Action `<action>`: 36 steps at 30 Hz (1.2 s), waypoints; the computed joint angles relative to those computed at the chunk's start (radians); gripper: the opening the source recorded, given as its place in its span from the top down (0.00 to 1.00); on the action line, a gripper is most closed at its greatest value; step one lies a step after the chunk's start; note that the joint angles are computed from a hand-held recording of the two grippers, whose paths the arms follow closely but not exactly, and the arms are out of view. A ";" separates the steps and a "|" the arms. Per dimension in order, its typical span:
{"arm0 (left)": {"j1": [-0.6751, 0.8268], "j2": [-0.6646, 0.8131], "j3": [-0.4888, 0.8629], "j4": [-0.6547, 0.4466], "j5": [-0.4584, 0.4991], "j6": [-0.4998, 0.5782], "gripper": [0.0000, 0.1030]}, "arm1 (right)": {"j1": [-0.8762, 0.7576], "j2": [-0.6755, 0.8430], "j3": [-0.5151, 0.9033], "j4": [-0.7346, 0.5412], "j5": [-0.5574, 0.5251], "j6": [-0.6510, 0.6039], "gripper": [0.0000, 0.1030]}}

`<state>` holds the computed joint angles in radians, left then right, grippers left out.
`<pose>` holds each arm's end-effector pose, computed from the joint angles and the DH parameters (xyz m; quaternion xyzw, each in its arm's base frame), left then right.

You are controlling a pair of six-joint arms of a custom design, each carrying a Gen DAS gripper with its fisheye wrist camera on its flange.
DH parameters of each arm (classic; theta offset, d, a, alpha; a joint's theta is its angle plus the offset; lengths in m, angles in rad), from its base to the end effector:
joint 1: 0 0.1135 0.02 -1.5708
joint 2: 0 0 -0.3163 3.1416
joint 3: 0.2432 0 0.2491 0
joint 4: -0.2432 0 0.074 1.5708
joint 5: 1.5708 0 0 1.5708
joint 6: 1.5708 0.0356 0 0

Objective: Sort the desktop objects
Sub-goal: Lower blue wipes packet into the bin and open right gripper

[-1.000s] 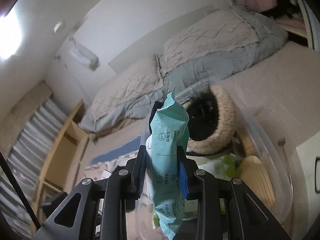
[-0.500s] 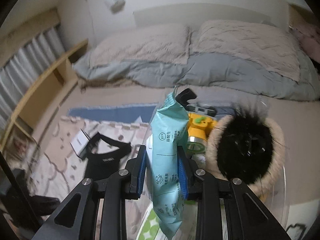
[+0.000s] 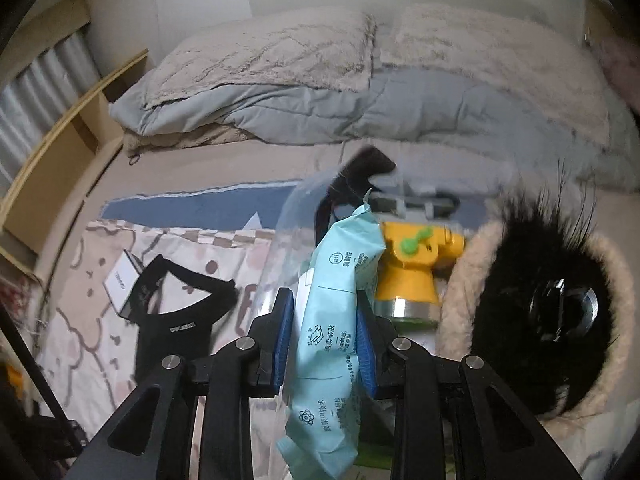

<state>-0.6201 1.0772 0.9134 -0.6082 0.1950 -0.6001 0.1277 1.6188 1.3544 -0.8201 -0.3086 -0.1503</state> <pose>0.1559 -0.1198 0.3358 0.0470 0.9165 -0.2952 0.2658 0.3306 0.0533 0.3287 -0.1695 0.9447 0.1465 0.2396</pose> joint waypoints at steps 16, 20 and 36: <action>-0.058 -0.043 0.012 -0.023 -0.047 -0.026 0.54 | -0.121 -0.264 -0.070 -0.026 -0.151 0.012 0.78; -0.078 -0.060 0.016 -0.036 -0.062 -0.036 0.54 | -0.140 -0.289 -0.143 -0.052 -0.142 -0.053 0.81; -0.100 -0.055 0.008 -0.041 -0.069 -0.046 0.54 | -0.073 -0.243 -0.276 0.107 -0.077 0.070 0.81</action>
